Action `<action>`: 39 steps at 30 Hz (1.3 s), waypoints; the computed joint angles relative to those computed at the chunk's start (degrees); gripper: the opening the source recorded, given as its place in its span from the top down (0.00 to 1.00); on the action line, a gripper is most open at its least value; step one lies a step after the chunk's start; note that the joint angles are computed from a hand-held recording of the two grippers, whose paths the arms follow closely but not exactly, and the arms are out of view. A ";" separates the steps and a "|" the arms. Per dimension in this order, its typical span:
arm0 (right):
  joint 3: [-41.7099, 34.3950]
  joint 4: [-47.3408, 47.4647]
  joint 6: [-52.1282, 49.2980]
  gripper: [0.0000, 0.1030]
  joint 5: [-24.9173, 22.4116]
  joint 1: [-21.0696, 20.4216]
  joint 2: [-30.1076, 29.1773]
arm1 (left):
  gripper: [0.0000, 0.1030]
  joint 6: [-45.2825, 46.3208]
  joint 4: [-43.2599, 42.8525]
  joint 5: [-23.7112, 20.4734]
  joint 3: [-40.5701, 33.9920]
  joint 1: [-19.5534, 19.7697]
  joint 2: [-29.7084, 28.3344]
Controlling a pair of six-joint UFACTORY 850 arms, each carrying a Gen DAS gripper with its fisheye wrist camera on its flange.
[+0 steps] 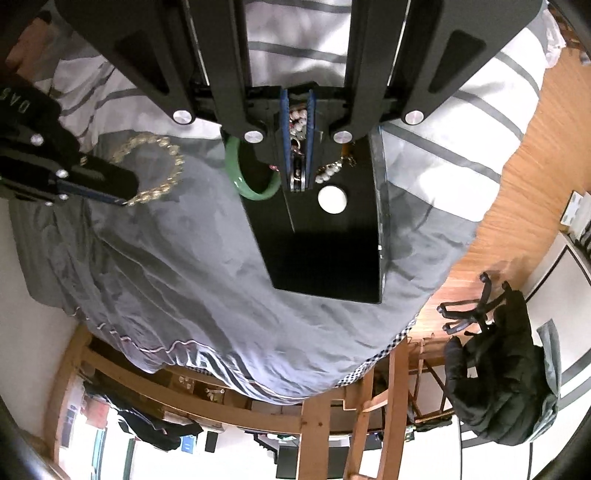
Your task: Organize jewelry
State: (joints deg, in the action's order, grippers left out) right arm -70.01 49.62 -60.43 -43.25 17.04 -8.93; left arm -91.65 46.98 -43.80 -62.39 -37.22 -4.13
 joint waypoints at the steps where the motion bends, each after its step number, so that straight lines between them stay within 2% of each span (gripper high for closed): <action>1: -0.06 0.55 -0.33 0.92 0.48 0.30 -0.24 | 0.93 -0.21 0.16 1.43 0.42 0.42 0.21; 3: -0.42 3.52 -1.81 0.92 0.48 0.71 -0.96 | 0.93 0.33 -0.45 5.30 1.32 1.88 0.35; 4: -0.69 4.66 -2.24 0.92 0.22 0.90 -1.42 | 0.93 0.96 -1.18 5.55 1.22 2.27 -0.09; 9: -2.70 6.64 -2.52 0.92 -0.32 2.63 -4.66 | 0.93 2.54 -3.87 5.97 1.46 4.07 -0.75; 20: -3.20 8.32 -2.35 0.91 -2.87 3.39 -8.69 | 0.92 0.79 -3.79 4.79 1.95 4.23 -0.51; 22: -3.19 8.20 -2.00 0.84 -2.41 3.31 -8.66 | 0.78 0.21 -3.83 5.42 2.33 4.40 -0.06; 24: -2.79 9.73 -2.60 0.57 -1.57 2.80 -8.13 | 0.73 -0.70 -3.30 5.86 2.61 4.33 0.35; 26: -2.43 11.50 -3.20 0.42 -1.10 1.97 -7.57 | 0.61 -2.30 -1.77 3.98 2.47 3.70 0.47; 27: -2.37 12.25 -3.28 0.39 -1.14 1.46 -7.23 | 0.56 -3.25 -1.04 4.33 2.84 3.54 1.05; 29: -2.39 11.85 -2.99 0.36 -0.83 0.89 -6.61 | 0.53 -4.13 -0.62 4.30 3.15 3.24 1.82; 30: -2.23 11.61 -2.95 0.31 -0.29 0.80 -6.16 | 0.52 -4.37 -0.34 3.89 3.17 3.00 2.06; 31: -1.72 11.36 -2.98 0.27 0.69 0.70 -5.09 | 0.39 -4.24 0.04 1.08 2.42 2.16 1.92; 33: -0.53 11.07 -3.44 0.13 2.34 0.67 -2.97 | 0.21 -4.27 2.13 -6.38 0.81 0.29 1.47; 37: 0.99 8.08 -2.58 0.10 3.03 0.81 0.99 | 0.19 -1.93 1.22 -11.08 -0.02 -0.90 4.45; 39: 1.73 3.40 1.12 0.10 4.20 1.42 3.31 | 0.17 0.35 -0.43 -12.91 -0.46 -1.75 6.17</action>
State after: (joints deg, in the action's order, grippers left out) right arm -68.28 53.02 -59.31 -39.05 18.46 -5.61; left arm -91.31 46.55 -56.71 -62.86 -38.97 2.04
